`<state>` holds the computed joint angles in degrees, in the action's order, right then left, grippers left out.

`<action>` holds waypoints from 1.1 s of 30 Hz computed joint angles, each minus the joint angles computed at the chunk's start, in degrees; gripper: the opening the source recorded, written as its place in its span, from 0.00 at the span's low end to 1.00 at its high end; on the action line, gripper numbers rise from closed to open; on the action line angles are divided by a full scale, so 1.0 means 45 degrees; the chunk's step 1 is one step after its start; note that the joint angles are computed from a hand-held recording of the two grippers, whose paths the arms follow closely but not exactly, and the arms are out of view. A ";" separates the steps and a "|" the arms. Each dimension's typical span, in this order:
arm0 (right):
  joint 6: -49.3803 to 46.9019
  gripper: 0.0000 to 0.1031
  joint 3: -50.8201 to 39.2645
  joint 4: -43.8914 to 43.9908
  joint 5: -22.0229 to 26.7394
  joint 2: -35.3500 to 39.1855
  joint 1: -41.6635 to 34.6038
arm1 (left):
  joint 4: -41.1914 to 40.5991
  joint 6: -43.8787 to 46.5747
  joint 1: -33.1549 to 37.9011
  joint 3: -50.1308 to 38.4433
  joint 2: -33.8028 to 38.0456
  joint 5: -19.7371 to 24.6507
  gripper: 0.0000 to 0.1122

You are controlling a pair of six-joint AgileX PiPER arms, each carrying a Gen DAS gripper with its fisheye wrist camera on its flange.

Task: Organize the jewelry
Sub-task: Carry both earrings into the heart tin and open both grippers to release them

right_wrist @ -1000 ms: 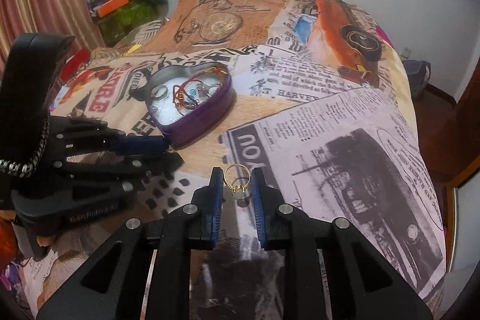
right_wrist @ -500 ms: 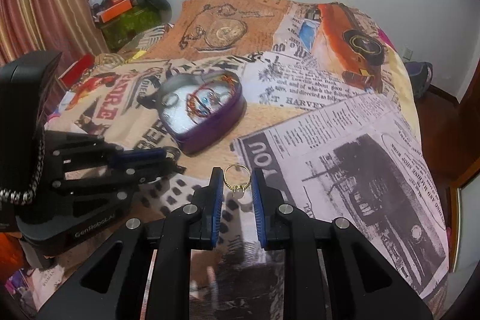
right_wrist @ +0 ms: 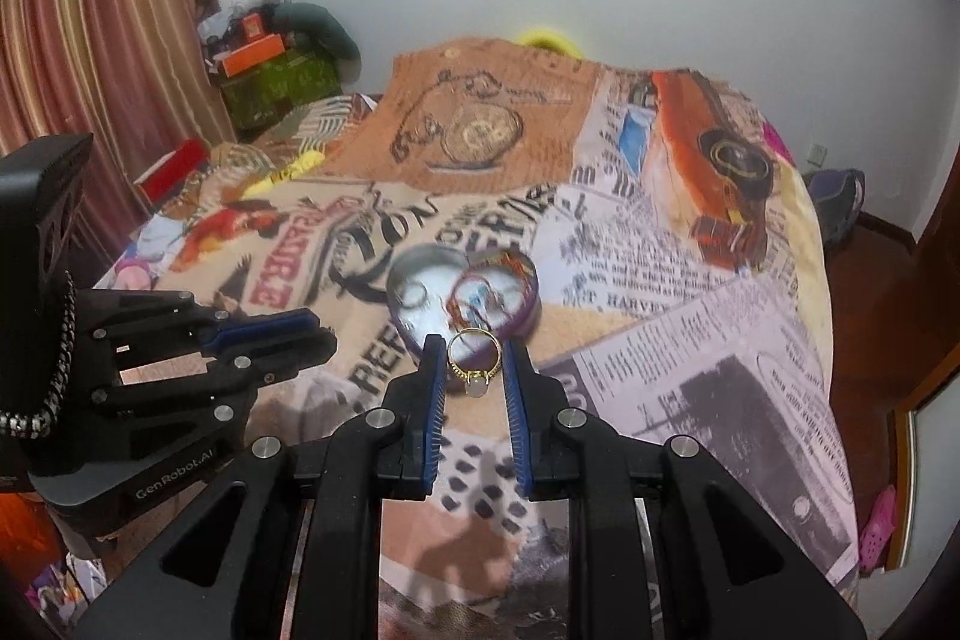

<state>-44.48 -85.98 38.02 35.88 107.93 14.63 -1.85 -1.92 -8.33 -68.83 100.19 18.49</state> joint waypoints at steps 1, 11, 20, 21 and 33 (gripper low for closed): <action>0.0124 0.17 -0.0137 -0.0056 -0.0012 0.0032 0.0056 | -0.0213 0.0217 0.0104 -0.0033 -0.0034 -0.0043 0.07; 0.0722 0.17 -0.1521 -0.0199 0.0053 0.1034 0.0351 | -0.1953 0.1672 0.0783 -0.1059 0.0746 -0.0065 0.07; 0.1912 0.17 -0.3651 -0.0915 0.0705 0.2738 0.0481 | -0.2753 0.2414 0.0952 -0.2667 0.2317 0.0317 0.07; 0.2066 0.17 -0.4041 -0.0956 0.0931 0.3025 0.0460 | -0.2859 0.2491 0.0985 -0.2872 0.2519 0.0418 0.07; 0.3590 0.17 -0.6568 -0.1603 0.2266 0.5028 0.0385 | -0.4418 0.3619 0.1422 -0.4847 0.4392 0.1621 0.07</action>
